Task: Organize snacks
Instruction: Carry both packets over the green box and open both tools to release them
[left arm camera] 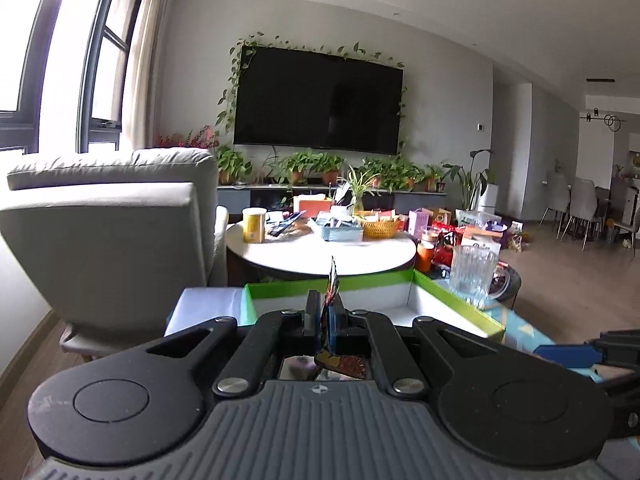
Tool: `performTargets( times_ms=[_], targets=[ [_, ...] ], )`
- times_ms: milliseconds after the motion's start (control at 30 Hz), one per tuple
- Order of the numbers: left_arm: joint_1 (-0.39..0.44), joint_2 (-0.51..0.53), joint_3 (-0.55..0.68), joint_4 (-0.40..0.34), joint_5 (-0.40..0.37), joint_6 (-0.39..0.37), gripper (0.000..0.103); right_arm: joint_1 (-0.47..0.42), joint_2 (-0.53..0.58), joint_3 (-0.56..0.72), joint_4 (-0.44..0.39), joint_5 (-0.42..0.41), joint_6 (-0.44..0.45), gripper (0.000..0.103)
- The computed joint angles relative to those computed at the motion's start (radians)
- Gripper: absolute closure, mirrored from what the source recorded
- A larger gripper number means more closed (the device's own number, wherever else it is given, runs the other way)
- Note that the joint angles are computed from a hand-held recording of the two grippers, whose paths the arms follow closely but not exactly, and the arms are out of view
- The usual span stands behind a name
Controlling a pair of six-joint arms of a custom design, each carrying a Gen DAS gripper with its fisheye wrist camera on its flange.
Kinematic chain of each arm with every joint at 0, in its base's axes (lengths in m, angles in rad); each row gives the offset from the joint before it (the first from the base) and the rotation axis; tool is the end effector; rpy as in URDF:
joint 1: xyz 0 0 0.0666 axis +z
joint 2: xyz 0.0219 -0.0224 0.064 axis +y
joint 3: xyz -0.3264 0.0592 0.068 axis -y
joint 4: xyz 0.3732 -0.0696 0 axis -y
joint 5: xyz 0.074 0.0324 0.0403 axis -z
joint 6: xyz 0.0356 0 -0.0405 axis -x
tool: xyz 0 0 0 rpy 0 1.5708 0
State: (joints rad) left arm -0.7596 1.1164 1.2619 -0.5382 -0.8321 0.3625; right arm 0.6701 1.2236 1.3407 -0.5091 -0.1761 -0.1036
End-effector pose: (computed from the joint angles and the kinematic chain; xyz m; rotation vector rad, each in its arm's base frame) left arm 0.3075 -0.2563 0.4702 -0.1619 1.8244 0.0326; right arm 0.3460 0.2816 0.4624 -0.6776 1.9020 0.6733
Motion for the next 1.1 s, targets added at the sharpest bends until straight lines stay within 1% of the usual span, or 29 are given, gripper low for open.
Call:
performTargets(
  times_ms=[133, 267, 367, 467, 533, 567, 633, 700, 800, 900, 1000, 1100],
  targets=[
    [0.04, 0.058, 0.048, 0.023, 0.034, -0.028, 0.1, -0.008, 0.01, 0.009, 0.017, -0.008, 0.001, 0.06],
    [0.074, 0.116, 0.095, 0.015, 0.072, -0.02, 0.1, -0.021, 0.017, 0.012, 0.032, -0.015, -0.01, 0.06],
    [0.091, 0.154, 0.121, 0.002, 0.087, -0.016, 0.1, -0.032, 0.031, 0.026, 0.046, -0.017, -0.022, 0.06],
    [0.108, 0.185, 0.139, -0.018, 0.11, 0.006, 0.099, -0.042, 0.05, 0.047, 0.059, -0.02, -0.025, 0.06],
    [0.118, 0.21, 0.159, -0.059, 0.123, 0.033, 0.098, -0.047, 0.063, 0.061, 0.067, -0.025, -0.026, 0.06],
    [0.121, 0.222, 0.169, -0.082, 0.124, 0.045, 0.095, -0.05, 0.069, 0.068, 0.071, -0.028, -0.026, 0.06],
    [0.122, 0.236, 0.177, -0.116, 0.123, 0.059, 0.073, -0.053, 0.081, 0.079, 0.08, -0.031, -0.027, 0.06],
    [0.122, 0.236, 0.171, -0.126, 0.122, 0.065, 0.064, -0.057, 0.093, 0.089, 0.089, -0.035, -0.028, 0.06],
    [0.12, 0.224, 0.158, -0.133, 0.121, 0.07, 0.062, -0.062, 0.119, 0.113, 0.092, -0.037, -0.032, 0.06],
    [0.117, 0.204, 0.141, -0.146, 0.103, 0.098, 0.059, -0.067, 0.137, 0.127, 0.101, -0.036, -0.041, 0.06],
    [0.114, 0.181, 0.125, -0.164, 0.088, 0.135, 0.058, -0.072, 0.16, 0.148, 0.104, -0.038, -0.055, 0.06],
    [0.107, 0.156, 0.106, -0.182, 0.06, 0.15, 0.057, -0.075, 0.186, 0.174, 0.099, -0.035, -0.056, 0.06]
  ],
)
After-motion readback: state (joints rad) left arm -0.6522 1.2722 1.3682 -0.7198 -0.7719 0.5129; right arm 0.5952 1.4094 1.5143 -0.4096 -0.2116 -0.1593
